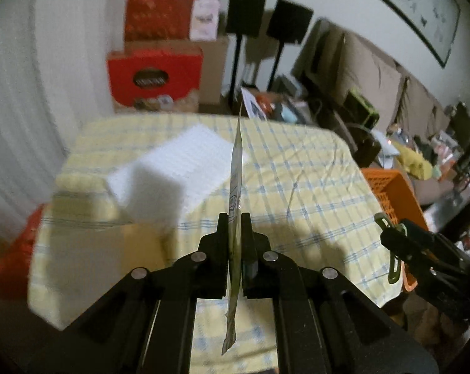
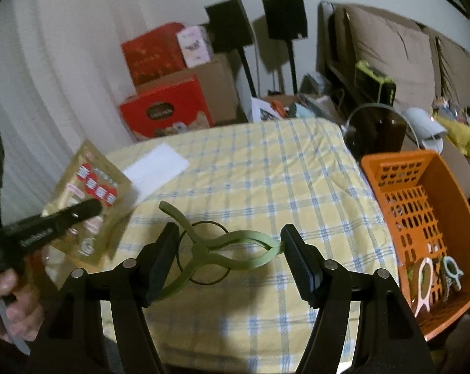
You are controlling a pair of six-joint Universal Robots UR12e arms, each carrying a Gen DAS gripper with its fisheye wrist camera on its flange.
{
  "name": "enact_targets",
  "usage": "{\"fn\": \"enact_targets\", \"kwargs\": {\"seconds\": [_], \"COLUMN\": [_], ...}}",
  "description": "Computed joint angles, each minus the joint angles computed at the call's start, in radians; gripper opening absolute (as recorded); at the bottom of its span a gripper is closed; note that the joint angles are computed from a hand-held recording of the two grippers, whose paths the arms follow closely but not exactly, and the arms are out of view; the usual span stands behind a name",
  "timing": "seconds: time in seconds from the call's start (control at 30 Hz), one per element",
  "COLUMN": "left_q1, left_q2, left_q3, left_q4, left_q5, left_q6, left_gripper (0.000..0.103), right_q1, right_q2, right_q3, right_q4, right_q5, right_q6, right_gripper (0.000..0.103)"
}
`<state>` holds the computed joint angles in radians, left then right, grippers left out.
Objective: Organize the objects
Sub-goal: 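Lift the gold packet with the left gripper while the right gripper holds the green clothespin, then carry the gold packet and green clothespin toward the orange basket with both grippers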
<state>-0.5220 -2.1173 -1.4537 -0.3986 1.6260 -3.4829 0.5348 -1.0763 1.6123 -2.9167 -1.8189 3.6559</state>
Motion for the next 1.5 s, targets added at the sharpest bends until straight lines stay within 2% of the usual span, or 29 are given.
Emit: {"fn": "enact_targets", "kwargs": {"seconds": [0.13, 0.3, 0.4, 0.6, 0.7, 0.83, 0.93, 1.03, 1.1, 1.13, 1.2, 1.23, 1.3, 1.4, 1.5], "left_q1": [0.005, 0.002, -0.003, -0.026, -0.038, -0.054, -0.064, -0.070, -0.078, -0.083, -0.088, -0.089, -0.096, -0.109, -0.120], "left_q2": [0.052, 0.092, 0.112, 0.156, 0.169, 0.180, 0.185, 0.189, 0.186, 0.182, 0.176, 0.174, 0.167, 0.161, 0.158], "left_q3": [-0.071, -0.114, -0.129, -0.167, -0.181, -0.191, -0.193, -0.195, -0.189, -0.183, -0.167, -0.163, -0.152, -0.139, -0.129], "left_q4": [0.083, 0.094, 0.097, 0.170, 0.201, 0.220, 0.227, 0.248, 0.247, 0.242, 0.201, 0.188, 0.174, 0.164, 0.160], "left_q5": [0.020, 0.049, 0.042, 0.088, 0.113, 0.128, 0.128, 0.094, 0.099, 0.107, 0.103, 0.100, 0.114, 0.130, 0.147], "left_q6": [-0.032, -0.042, -0.033, -0.026, -0.027, -0.020, -0.019, -0.006, -0.004, -0.002, -0.021, -0.032, -0.038, -0.029, -0.020], "left_gripper": [0.006, 0.006, 0.006, 0.006, 0.006, 0.006, 0.006, 0.006, 0.006, 0.006, 0.006, 0.006, 0.006, 0.006, 0.006], "right_q1": [0.022, 0.050, 0.065, 0.083, 0.088, 0.104, 0.108, 0.103, 0.101, 0.095, 0.075, 0.069, 0.073, 0.087, 0.080], "right_q2": [-0.022, -0.050, -0.064, -0.090, -0.102, -0.121, -0.140, -0.162, -0.180, -0.192, -0.218, -0.227, -0.241, -0.258, -0.274], "right_q3": [0.016, 0.039, 0.050, 0.077, 0.098, 0.122, 0.143, 0.165, 0.189, 0.209, 0.259, 0.278, 0.295, 0.316, 0.347], "right_q4": [-0.033, -0.092, -0.118, -0.162, -0.194, -0.206, -0.227, -0.225, -0.232, -0.248, -0.323, -0.347, -0.357, -0.375, -0.427], "right_q5": [-0.026, -0.061, -0.075, -0.082, -0.060, -0.075, -0.090, -0.099, -0.110, -0.089, 0.012, 0.038, 0.029, -0.025, -0.021], "right_q6": [-0.022, -0.055, -0.081, -0.104, -0.121, -0.143, -0.180, -0.214, -0.224, -0.221, -0.196, -0.189, -0.197, -0.224, -0.208], "right_gripper": [0.069, 0.069, 0.069, 0.069, 0.069, 0.069, 0.069, 0.069, 0.069, 0.069, 0.069, 0.069, 0.069, 0.069, 0.069]}}
